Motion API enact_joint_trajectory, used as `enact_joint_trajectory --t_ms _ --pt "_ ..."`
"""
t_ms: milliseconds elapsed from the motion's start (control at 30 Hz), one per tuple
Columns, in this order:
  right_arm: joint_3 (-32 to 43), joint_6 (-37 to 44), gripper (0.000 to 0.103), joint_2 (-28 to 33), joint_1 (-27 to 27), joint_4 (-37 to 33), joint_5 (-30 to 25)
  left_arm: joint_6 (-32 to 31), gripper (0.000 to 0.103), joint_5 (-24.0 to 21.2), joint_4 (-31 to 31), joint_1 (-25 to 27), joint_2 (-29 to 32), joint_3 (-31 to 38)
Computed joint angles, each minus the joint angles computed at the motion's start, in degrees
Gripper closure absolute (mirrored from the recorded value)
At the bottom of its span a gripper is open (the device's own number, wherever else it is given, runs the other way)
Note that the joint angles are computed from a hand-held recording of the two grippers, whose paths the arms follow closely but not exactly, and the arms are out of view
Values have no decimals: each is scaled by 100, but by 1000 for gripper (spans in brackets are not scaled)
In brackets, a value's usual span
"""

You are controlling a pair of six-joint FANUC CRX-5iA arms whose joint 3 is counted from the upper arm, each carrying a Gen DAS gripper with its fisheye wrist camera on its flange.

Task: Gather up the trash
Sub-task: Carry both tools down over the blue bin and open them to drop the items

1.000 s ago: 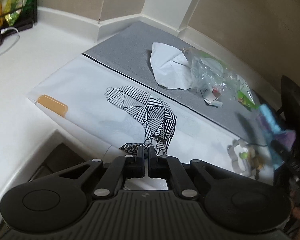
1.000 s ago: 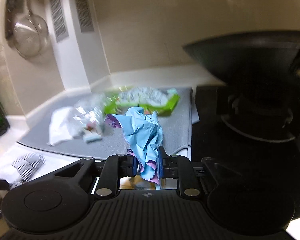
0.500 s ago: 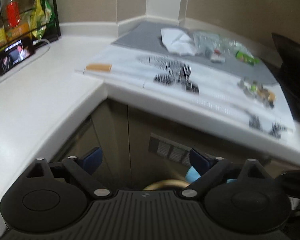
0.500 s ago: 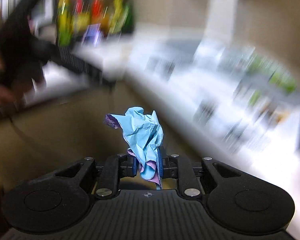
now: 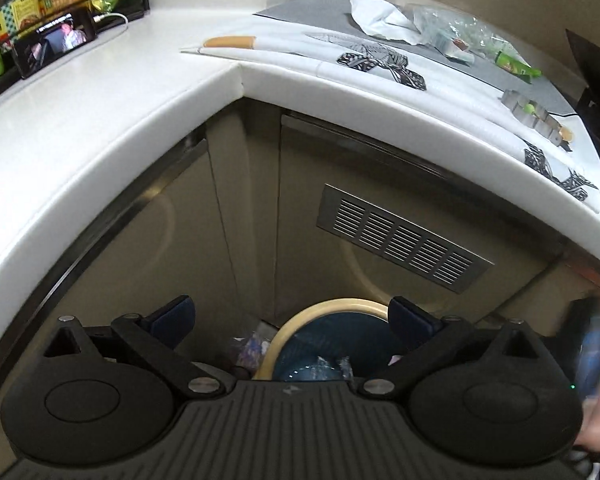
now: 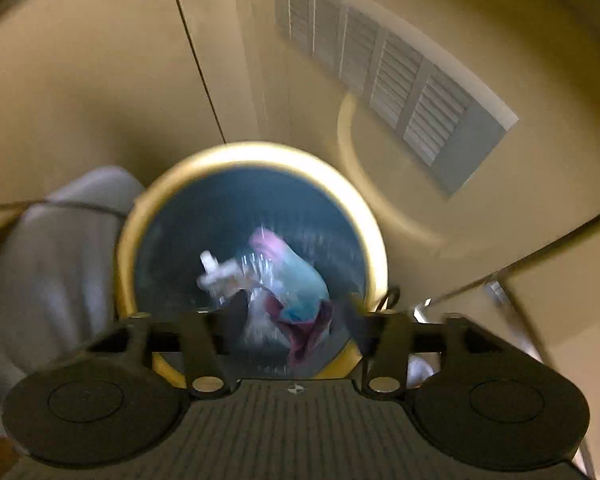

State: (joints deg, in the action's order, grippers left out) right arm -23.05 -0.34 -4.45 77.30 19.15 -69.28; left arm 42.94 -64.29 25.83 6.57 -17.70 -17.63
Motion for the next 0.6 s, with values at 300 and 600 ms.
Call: enact_joint_trajectory --t_ms 300,600 --pt "96 -1311 20 -429 1049 1705 -1062 132 0 -74 -49 -96 19 71" --pt "250 -1338 19 -344 1112 1959 -1219 93 0 -41 -29 -30 -149 -27"
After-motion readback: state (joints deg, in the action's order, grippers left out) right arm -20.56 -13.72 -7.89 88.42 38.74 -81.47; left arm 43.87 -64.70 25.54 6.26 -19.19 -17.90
